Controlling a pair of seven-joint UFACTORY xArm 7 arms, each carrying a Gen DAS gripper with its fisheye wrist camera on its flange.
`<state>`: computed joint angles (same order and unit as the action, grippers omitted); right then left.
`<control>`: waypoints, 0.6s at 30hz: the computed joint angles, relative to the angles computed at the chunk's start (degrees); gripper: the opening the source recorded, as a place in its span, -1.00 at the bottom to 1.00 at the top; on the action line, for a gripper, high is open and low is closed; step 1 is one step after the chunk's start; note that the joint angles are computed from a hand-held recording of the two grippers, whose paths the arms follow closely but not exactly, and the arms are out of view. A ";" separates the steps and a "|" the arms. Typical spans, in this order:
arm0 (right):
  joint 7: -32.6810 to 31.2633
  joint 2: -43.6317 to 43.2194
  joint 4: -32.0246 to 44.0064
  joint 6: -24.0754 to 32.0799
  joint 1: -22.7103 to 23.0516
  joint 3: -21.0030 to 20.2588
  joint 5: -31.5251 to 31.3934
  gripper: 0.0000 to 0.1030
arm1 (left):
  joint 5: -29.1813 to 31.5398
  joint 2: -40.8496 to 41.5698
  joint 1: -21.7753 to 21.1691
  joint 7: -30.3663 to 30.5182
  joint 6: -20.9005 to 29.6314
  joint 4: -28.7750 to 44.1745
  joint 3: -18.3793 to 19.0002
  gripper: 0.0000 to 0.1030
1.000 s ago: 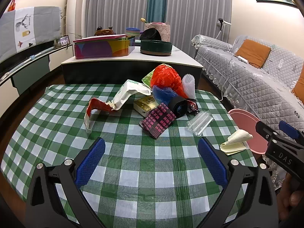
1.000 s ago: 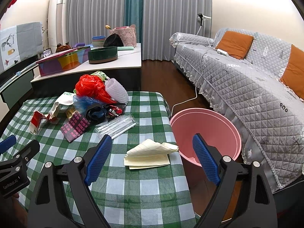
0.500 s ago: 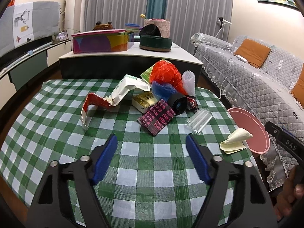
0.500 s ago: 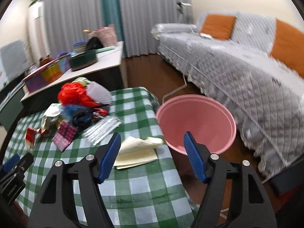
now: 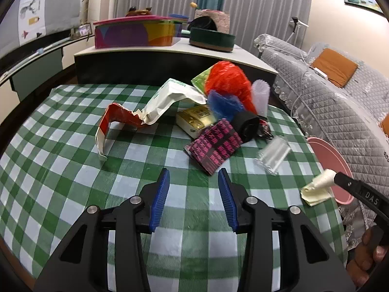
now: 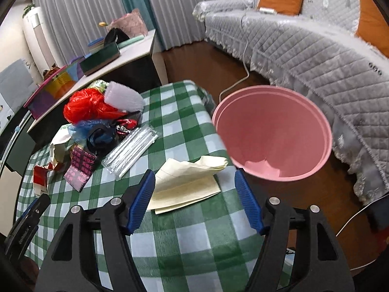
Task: Collect trash
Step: 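Grasp the cream paper napkin with the right gripper while the left gripper approaches the pink patterned card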
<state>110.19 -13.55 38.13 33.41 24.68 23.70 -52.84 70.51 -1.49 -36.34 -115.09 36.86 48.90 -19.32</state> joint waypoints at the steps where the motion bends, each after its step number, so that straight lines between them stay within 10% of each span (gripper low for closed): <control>1: 0.14 0.65 0.17 -1.08 -0.27 -0.34 -0.28 0.32 | 0.22 0.51 0.35 -0.29 -0.58 0.26 0.37 -0.20; 8: -1.32 4.68 2.59 -3.80 -0.46 -2.57 -1.43 0.29 | 2.29 3.57 1.58 -0.85 -4.00 2.48 2.61 -0.20; 18: -3.83 7.43 4.11 -7.63 0.42 -4.87 -4.26 -0.66 | 2.05 8.46 2.51 -1.89 -10.53 5.76 6.23 -0.20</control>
